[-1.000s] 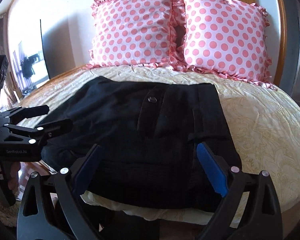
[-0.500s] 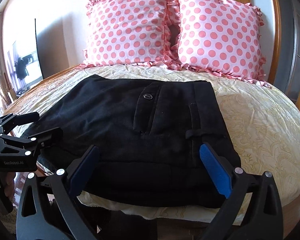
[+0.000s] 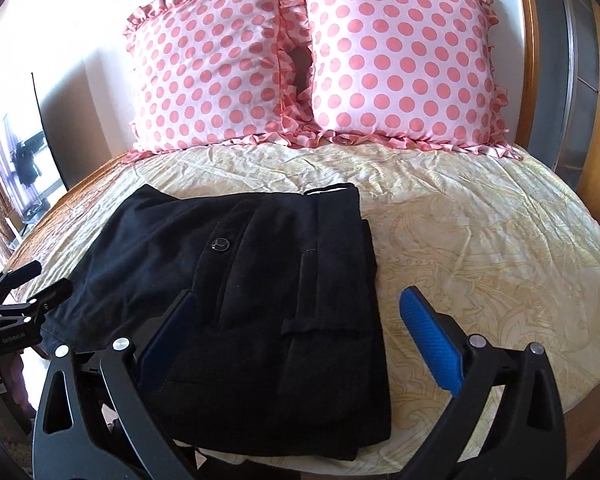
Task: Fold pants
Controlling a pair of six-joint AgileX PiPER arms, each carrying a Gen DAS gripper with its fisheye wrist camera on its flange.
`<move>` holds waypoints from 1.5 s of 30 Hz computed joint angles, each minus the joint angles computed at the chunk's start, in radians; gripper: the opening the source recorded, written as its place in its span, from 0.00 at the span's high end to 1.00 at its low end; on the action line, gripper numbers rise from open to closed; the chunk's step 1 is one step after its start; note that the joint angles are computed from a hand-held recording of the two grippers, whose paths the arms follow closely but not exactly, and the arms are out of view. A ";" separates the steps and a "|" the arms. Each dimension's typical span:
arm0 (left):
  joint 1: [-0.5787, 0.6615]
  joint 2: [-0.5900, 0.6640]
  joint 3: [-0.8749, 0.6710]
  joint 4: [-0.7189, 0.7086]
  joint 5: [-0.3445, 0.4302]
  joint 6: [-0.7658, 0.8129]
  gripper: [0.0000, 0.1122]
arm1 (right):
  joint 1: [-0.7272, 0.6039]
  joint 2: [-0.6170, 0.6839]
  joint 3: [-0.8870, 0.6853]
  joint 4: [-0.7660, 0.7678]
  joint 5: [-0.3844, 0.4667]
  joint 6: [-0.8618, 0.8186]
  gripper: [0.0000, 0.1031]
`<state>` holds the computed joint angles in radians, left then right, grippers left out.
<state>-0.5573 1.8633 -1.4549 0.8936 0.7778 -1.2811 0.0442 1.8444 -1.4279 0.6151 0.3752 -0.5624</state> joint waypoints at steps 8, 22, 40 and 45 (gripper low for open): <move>0.030 0.047 -0.071 -0.072 0.019 0.090 0.10 | -0.064 0.195 -0.285 0.003 0.276 0.075 0.01; 0.050 0.079 -0.114 -0.140 0.023 0.166 0.10 | -0.118 0.381 -0.581 0.029 0.549 0.122 0.17; 0.279 -0.042 0.011 -0.768 -0.343 0.657 0.10 | -0.133 0.397 -0.612 0.024 0.555 0.087 0.41; 0.403 0.003 -0.073 -1.212 -0.282 1.044 0.10 | -0.132 0.425 -0.658 0.040 0.591 0.044 0.36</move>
<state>-0.1542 1.8668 -1.5275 -0.3180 0.4957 -0.2371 -0.0880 2.2696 -2.0864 0.6548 0.9661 -0.5183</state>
